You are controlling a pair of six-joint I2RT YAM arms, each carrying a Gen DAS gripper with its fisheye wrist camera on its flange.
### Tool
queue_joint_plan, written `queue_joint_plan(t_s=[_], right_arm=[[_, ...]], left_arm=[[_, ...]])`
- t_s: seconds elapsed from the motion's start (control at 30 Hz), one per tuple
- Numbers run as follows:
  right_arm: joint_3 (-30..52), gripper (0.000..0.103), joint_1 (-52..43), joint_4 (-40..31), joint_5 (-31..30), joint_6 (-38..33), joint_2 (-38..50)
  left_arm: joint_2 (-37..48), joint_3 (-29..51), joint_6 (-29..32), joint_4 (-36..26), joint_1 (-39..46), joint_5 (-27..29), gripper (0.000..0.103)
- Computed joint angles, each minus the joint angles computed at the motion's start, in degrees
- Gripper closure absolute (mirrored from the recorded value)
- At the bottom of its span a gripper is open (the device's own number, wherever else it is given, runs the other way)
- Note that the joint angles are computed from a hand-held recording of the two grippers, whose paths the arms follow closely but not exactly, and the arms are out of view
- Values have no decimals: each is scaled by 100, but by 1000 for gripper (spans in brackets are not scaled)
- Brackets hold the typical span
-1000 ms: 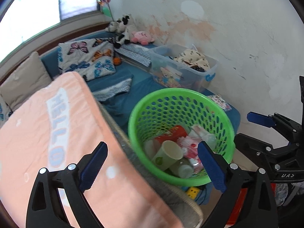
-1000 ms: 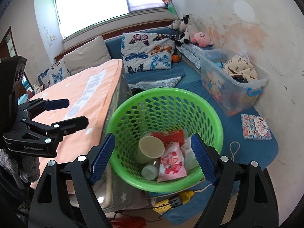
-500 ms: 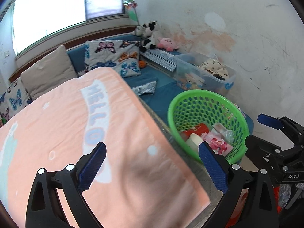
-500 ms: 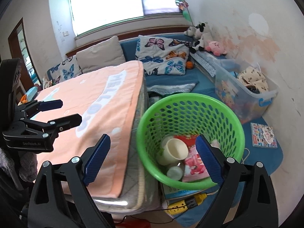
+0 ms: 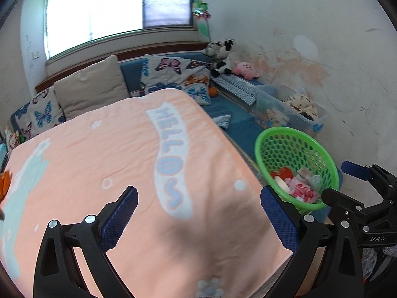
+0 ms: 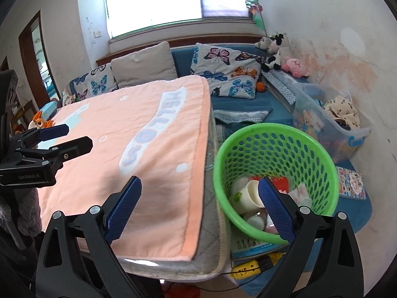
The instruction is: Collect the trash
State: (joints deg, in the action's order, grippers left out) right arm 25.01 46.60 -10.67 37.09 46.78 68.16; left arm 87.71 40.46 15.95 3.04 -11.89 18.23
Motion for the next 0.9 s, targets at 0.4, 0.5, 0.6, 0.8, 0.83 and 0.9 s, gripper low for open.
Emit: queue_joint_plan(t_s=[0.4,0.5,0.6,0.8,0.83,0.9], right_arm=[[632,8,376,152,276,53,946],[663,8,400,325,204,53,1057],[670,7,416,481,139,59,1152],[759,7,447,508,118,46,1240],[764,7,454,515,118,54,1248],[762,7,482,525,127,99,1260]], left_arm=[[-72,-229,65,142,779,102,7],[-104,-273,72,184,926,86,7],[-115,-293,49,179,1064,135,7],[-107,-364,55,229,1260,165,7],[-98,-359,56,223,1271,171,7],[-108,-386,48,247,1293,150,7]])
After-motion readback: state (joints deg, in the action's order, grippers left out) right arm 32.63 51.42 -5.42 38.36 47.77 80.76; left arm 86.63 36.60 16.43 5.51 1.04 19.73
